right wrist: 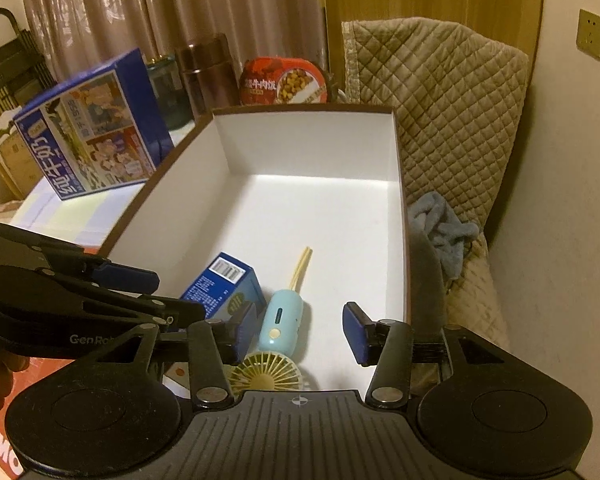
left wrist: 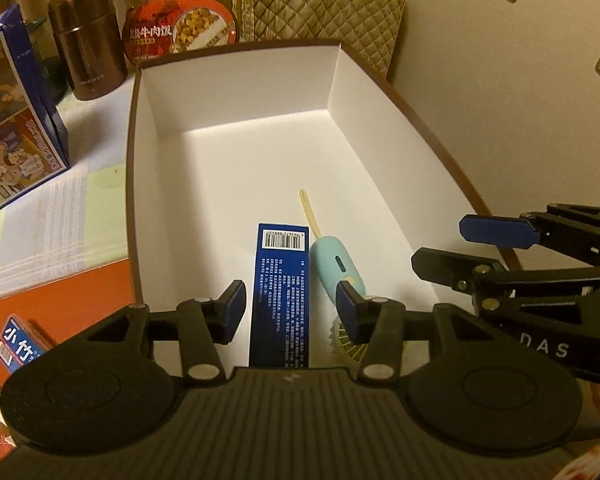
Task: Organize rigid objects
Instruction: 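Open both tools to drop the blue box and fan inside the box, then move both tools back over the remaining items on the mat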
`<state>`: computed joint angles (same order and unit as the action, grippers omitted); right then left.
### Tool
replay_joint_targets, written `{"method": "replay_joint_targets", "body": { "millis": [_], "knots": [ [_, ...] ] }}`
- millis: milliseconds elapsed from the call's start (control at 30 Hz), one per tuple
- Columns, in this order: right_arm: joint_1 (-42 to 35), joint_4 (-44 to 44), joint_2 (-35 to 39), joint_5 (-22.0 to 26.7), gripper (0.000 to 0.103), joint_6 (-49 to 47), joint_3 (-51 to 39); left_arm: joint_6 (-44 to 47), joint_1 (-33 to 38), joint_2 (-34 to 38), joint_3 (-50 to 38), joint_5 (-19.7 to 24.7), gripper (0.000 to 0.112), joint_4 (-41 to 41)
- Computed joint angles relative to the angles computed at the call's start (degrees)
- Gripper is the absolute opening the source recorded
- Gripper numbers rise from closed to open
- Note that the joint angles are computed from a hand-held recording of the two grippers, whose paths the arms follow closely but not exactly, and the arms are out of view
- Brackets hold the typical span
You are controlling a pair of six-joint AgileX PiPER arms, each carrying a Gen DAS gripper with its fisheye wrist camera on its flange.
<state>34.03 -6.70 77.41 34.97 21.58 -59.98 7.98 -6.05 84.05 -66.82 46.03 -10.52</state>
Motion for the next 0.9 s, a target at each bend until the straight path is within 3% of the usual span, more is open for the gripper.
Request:
{"method": "replay_joint_targets", "body": {
  "millis": [300,567,900],
  "knots": [
    [2.0,-3.6,-3.1,0.5,0.048,6.9,1.2,3.0,3.0,-6.0,2.2,1.4,0.045,-2.5],
    [6.6,-10.0,-6.9,3.0,0.064,21.1,2.4,11.3,9.3,-12.9,4.8,4.4,0.045,-8.6],
    [23.6,-27.0,-7.9,13.5,0.072,45.3,0.2,30.9,26.8,-19.0,6.0,15.3,0.045,-21.4]
  ]
}}
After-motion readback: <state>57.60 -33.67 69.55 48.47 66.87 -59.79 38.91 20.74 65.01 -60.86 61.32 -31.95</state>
